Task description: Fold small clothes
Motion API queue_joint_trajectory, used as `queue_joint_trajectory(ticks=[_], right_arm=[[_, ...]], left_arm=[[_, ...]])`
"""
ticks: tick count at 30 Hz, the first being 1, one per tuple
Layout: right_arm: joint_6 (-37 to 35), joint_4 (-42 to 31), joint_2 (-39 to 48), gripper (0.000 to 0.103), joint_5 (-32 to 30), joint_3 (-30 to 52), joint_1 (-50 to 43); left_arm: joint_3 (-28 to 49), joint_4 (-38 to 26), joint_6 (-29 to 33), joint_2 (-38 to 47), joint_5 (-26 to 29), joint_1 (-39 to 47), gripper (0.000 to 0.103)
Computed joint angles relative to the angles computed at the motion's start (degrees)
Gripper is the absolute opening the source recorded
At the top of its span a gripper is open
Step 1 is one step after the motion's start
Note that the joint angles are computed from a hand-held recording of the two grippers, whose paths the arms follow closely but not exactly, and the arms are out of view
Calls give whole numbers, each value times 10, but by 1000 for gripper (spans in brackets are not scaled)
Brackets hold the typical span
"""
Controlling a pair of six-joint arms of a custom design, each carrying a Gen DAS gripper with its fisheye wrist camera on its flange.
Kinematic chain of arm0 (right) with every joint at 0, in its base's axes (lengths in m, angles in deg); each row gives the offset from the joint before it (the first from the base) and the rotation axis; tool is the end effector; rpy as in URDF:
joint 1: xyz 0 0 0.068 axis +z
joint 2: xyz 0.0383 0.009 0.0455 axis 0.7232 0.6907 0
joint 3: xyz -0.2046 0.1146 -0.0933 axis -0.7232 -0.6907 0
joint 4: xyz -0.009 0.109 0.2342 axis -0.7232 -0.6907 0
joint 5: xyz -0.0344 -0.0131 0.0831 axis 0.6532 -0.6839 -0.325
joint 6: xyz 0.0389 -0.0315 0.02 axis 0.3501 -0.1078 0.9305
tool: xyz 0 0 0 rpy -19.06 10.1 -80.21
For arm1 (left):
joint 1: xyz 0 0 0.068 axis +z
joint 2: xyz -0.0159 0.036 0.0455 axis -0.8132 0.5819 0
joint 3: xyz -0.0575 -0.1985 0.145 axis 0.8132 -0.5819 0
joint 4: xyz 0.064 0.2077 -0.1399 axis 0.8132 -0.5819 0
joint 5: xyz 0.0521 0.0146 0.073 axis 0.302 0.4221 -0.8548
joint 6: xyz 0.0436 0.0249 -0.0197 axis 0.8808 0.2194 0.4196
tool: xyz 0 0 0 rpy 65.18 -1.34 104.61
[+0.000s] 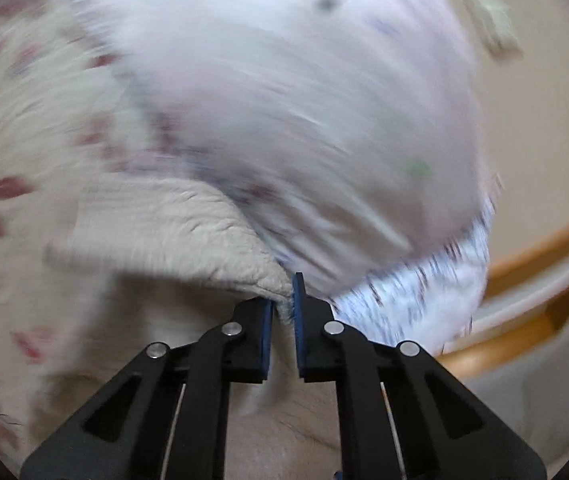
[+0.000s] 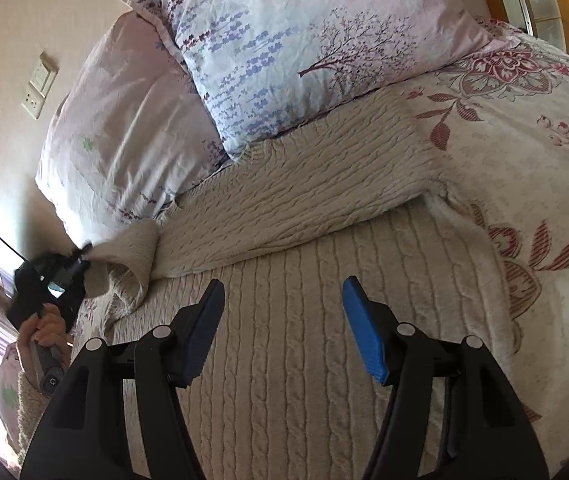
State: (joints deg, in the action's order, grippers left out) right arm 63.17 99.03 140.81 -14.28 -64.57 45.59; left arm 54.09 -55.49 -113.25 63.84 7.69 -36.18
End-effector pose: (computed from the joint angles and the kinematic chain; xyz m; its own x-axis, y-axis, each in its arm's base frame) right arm 0.1982 0.0123 0.0180 -0.6645 0.4529 -0.5945 -0.0034 0.7936 0.6084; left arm 0.3177 0.0788 0.1239 -0.6088 -0.7039 -0.3659 -0.1124 0.5331 -0.8385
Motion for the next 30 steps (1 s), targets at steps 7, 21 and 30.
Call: queue_joint_trajectory(ticks=[7, 21, 30], right_arm=[[-13, -3, -7, 63, -18, -8, -41], [-59, -298, -160, 57, -97, 94, -94], [-98, -425, -148, 53, 115, 230, 89]], left_arm=[[62, -69, 136, 8, -45, -220, 8], [-9, -235, 387, -79, -178, -274, 65], [-108, -245, 496, -181, -327, -74, 65]])
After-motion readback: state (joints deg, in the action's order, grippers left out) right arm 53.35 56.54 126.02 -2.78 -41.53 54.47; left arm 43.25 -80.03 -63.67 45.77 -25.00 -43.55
